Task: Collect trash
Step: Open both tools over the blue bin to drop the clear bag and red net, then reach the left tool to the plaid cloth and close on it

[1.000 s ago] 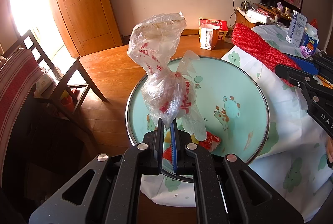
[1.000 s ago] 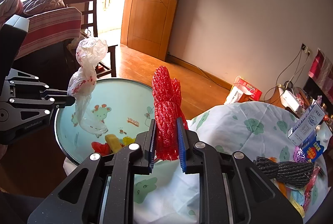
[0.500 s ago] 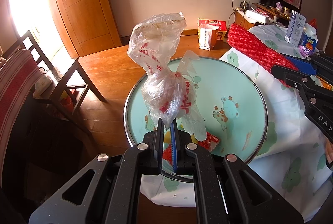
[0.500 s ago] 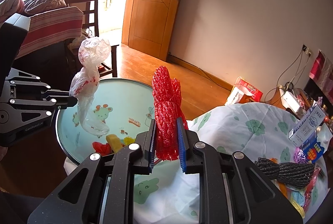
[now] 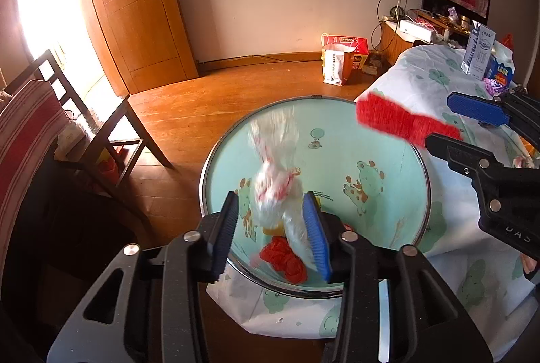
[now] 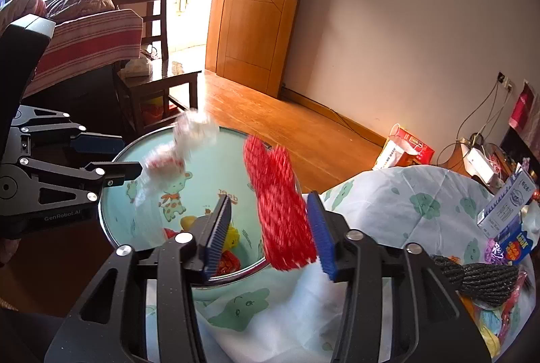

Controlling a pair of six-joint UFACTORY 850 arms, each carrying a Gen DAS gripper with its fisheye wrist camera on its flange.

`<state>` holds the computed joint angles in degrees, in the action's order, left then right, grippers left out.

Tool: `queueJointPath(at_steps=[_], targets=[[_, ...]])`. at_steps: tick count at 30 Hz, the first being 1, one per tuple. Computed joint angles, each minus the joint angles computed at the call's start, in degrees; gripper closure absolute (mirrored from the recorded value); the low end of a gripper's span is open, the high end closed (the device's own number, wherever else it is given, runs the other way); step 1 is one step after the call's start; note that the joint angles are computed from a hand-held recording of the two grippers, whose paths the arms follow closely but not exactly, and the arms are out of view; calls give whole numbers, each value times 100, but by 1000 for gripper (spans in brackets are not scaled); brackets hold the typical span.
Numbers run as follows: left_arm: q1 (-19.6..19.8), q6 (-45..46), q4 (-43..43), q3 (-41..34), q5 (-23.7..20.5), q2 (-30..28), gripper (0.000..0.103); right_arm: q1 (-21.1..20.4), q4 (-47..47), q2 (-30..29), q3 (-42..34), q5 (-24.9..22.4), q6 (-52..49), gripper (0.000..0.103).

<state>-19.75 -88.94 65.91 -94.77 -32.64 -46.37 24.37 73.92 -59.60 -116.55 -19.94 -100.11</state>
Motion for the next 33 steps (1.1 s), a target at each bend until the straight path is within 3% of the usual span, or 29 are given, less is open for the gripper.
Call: queueJointPath(at_steps=[2, 6, 8, 11, 20, 24, 33], targets=[[5, 22, -25, -13, 39, -1, 60, 3, -58, -2, 11, 16, 73, 53], [-16, -145, 50, -2, 44, -7, 44, -7, -40, 36, 92, 109, 133, 50], [-27, -200, 53, 17, 177, -8, 43, -20, 6, 95, 182, 168, 118, 50], [-97, -361, 108, 6, 312, -48, 34, -68, 584, 346, 570, 343, -468, 49], [-514, 225, -145, -565, 680, -452, 33, -689, 4102, 1548, 2367, 587, -3847, 39], [-711, 729, -399, -1029, 744, -721, 25, -1059, 5558, 1831, 2896, 617, -5042, 36], [-997, 1881, -1195, -2112, 895, -1261, 24, -1732, 5703, 1808, 3156, 957, -4618, 35]])
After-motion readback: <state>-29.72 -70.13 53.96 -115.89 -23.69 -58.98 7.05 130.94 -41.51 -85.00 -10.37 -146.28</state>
